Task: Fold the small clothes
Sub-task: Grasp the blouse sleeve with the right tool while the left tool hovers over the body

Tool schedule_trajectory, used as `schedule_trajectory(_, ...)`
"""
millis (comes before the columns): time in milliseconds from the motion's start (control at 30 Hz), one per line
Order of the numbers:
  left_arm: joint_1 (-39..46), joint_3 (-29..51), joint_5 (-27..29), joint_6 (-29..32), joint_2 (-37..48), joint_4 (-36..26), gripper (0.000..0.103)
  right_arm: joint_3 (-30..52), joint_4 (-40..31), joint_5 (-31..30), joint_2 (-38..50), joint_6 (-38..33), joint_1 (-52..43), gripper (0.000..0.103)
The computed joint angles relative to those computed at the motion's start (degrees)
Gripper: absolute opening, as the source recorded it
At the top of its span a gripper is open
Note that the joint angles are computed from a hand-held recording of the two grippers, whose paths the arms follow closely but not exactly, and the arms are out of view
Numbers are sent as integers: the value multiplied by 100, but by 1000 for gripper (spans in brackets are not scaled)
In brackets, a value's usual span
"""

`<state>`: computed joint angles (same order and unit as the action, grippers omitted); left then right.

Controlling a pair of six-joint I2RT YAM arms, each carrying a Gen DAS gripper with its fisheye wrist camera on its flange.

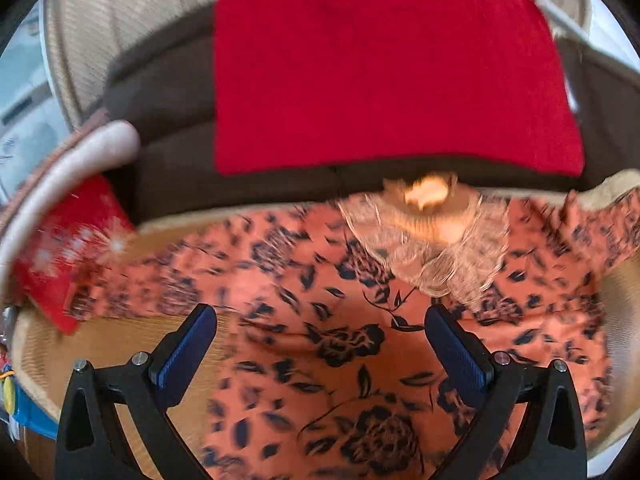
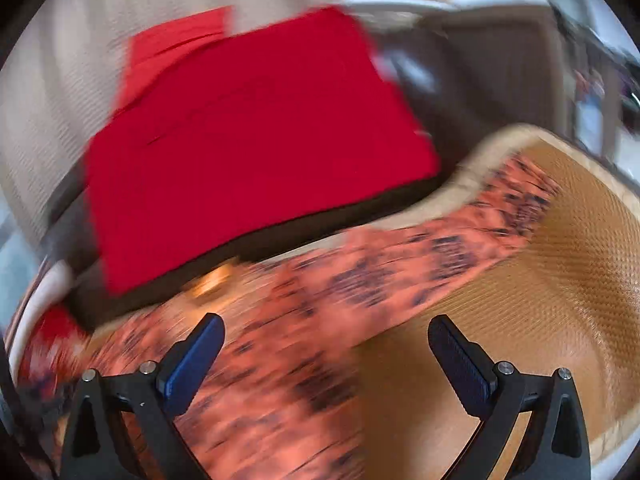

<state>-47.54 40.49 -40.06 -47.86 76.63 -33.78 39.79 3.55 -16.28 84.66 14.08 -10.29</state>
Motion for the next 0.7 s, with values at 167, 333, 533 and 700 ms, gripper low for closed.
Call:
schedule_trajectory(167,458,-4,344,548,1174,1329,103,2476,-224,-216,2811,-81,-1582,102)
schedule_trajectory(333,656,360,777,852,2223,1763,103,4960,-1507,-611,4749,743,-1994,71)
schedule_trajectory(533,656,467,858,1032,2647,1973,103,5578,-1602,99,5367,1670,-2040,68)
schedule_trajectory(700,769,177,1088,982,2546,2362,103,5647,-1185,150,5650,1992,-2036,67)
